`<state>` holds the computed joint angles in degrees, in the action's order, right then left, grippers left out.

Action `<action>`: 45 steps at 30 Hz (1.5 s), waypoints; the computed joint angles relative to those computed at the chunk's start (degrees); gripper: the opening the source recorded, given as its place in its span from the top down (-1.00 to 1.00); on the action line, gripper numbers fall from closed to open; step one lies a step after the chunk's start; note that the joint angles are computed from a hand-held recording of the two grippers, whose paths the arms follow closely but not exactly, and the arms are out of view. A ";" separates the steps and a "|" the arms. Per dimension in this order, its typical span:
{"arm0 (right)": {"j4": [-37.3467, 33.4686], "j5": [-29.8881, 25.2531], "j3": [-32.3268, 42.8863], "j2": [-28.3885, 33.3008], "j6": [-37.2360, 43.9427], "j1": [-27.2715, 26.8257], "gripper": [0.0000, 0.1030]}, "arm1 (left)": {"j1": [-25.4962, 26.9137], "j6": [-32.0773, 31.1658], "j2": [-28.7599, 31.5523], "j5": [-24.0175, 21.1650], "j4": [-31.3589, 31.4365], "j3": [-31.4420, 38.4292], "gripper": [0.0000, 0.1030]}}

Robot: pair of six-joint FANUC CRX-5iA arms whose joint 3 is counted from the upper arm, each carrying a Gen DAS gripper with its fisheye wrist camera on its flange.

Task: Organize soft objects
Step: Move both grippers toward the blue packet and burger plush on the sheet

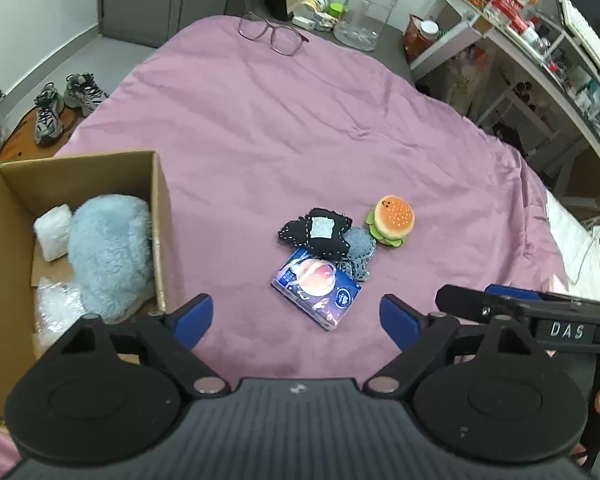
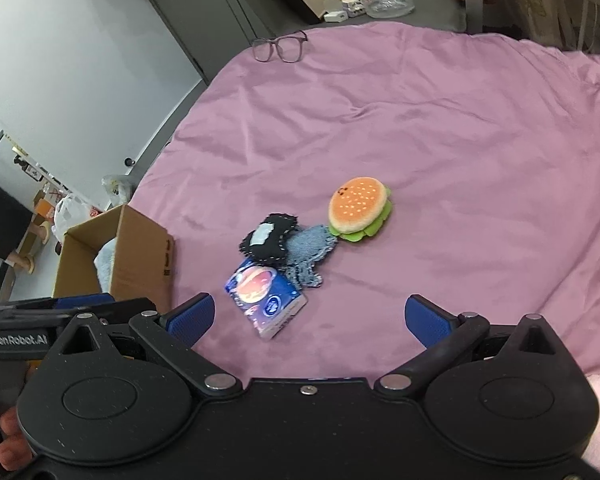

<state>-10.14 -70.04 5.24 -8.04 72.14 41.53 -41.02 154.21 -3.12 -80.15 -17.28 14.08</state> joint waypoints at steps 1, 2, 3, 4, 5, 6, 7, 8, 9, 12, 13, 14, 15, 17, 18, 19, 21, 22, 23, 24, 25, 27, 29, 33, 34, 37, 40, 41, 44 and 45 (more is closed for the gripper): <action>-0.50 -0.02 0.09 0.29 0.21 -0.44 -0.94 | 0.42 -0.32 0.07 0.43 0.57 -0.34 -0.62; -1.15 -0.06 0.23 0.69 0.59 -1.00 -0.90 | 0.95 -0.53 -0.03 1.21 1.33 -0.98 -0.56; -1.48 -0.10 0.32 1.01 0.71 -1.22 -0.87 | 1.54 -0.83 -0.05 2.07 2.23 -1.64 -0.49; -2.01 -0.19 0.47 1.41 1.02 -1.62 -0.85 | 1.95 -1.18 0.04 2.63 2.81 -2.10 -0.44; -2.44 -0.17 0.54 1.77 1.19 -1.93 -0.82 | 2.29 -1.49 0.28 3.11 3.31 -2.43 -0.38; -2.73 -0.10 0.57 2.10 1.33 -2.20 -0.80 | 2.80 -1.86 0.42 3.78 4.09 -3.00 -0.34; -2.90 0.01 0.61 2.47 1.41 -2.47 -0.80 | 3.34 -2.19 0.56 4.42 4.90 -3.53 -0.34; -3.08 0.17 0.67 2.89 1.38 -2.82 -0.80 | 3.93 -2.62 0.75 5.28 5.83 -4.09 -0.33; -3.36 0.26 0.82 3.28 1.42 -3.17 -0.78 | 4.30 -2.97 0.94 5.92 6.42 -4.44 -0.33; -4.13 0.28 1.68 4.81 1.85 -4.33 -0.76 | 5.43 -4.35 2.03 7.41 8.01 -4.90 -0.33; -4.24 0.26 2.01 5.34 1.98 -4.68 -0.76 | 5.91 -4.72 2.35 7.97 8.78 -5.18 -0.33; -4.50 0.28 2.35 5.83 2.18 -5.08 -0.76 | 6.35 -5.09 2.65 8.43 9.45 -5.41 -0.33; -4.78 0.27 2.74 6.34 2.39 -5.42 -0.75 | 6.74 -5.46 3.06 8.79 10.02 -5.56 -0.33; -5.42 0.23 3.56 7.42 2.93 -6.18 -0.74 | 7.35 -6.02 3.94 9.18 10.80 -5.64 -0.33; -5.63 0.14 4.10 8.11 3.17 -6.52 -0.74 | 7.62 -6.22 4.34 9.43 11.15 -5.72 -0.33; -5.83 0.09 4.58 8.72 3.41 -6.80 -0.74 | 7.89 -6.31 4.76 9.64 11.47 -5.77 -0.33; -6.50 -0.01 5.53 9.90 4.13 -7.49 -0.74 | 8.48 -6.51 5.62 9.95 12.03 -5.79 -0.33; -6.81 -0.04 5.87 10.39 4.41 -7.78 -0.74 | 8.81 -6.63 6.04 10.06 12.31 -5.75 -0.33; -7.17 -0.15 6.28 10.97 4.70 -8.11 -0.74 | 9.08 -6.76 6.58 10.15 12.66 -5.61 -0.33; -7.49 -0.27 6.68 11.49 5.02 -8.41 -0.74 | 9.42 -7.15 7.20 10.26 13.21 -5.48 -0.33; -7.70 -0.36 7.03 11.94 5.22 -8.59 -0.74 | 9.59 -7.38 7.77 10.20 13.49 -5.24 -0.33; -8.12 -0.53 7.78 12.87 5.68 -8.97 -0.74 | 9.80 -7.90 8.91 9.96 13.97 -4.69 -0.34; -8.42 -0.63 8.46 13.69 6.21 -9.32 -0.74 | 10.37 -9.11 9.81 10.32 15.45 -4.72 -0.40; -8.94 -0.33 9.67 15.29 6.87 -9.80 -0.74 | 9.78 -11.17 12.85 7.81 14.92 -1.66 -0.45; -8.96 -0.35 9.97 15.69 6.94 -9.74 -0.74 | 9.35 -11.55 13.48 7.04 14.21 -0.80 -0.45; -8.72 -0.30 10.77 16.85 7.22 -9.18 -0.74 | 7.90 -13.29 14.85 5.10 12.20 1.18 -0.45; -7.11 0.60 10.91 17.54 6.86 -7.84 -0.74 | 6.89 -14.15 15.36 3.75 10.99 2.27 -0.45; -6.34 0.92 10.81 17.65 6.68 -7.34 -0.67 | 6.75 -14.35 15.37 3.48 10.85 2.38 -0.44; -3.63 1.68 9.81 17.63 5.97 -5.87 -0.20 | 6.51 -14.23 14.93 2.97 10.74 2.19 -0.28; -2.42 2.20 9.22 17.43 5.34 -5.40 0.02 | 6.48 -14.02 14.69 2.96 10.78 2.03 -0.22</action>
<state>-12.56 -67.84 14.46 9.39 77.48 36.13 -34.54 140.19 11.57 -77.19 -6.50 16.11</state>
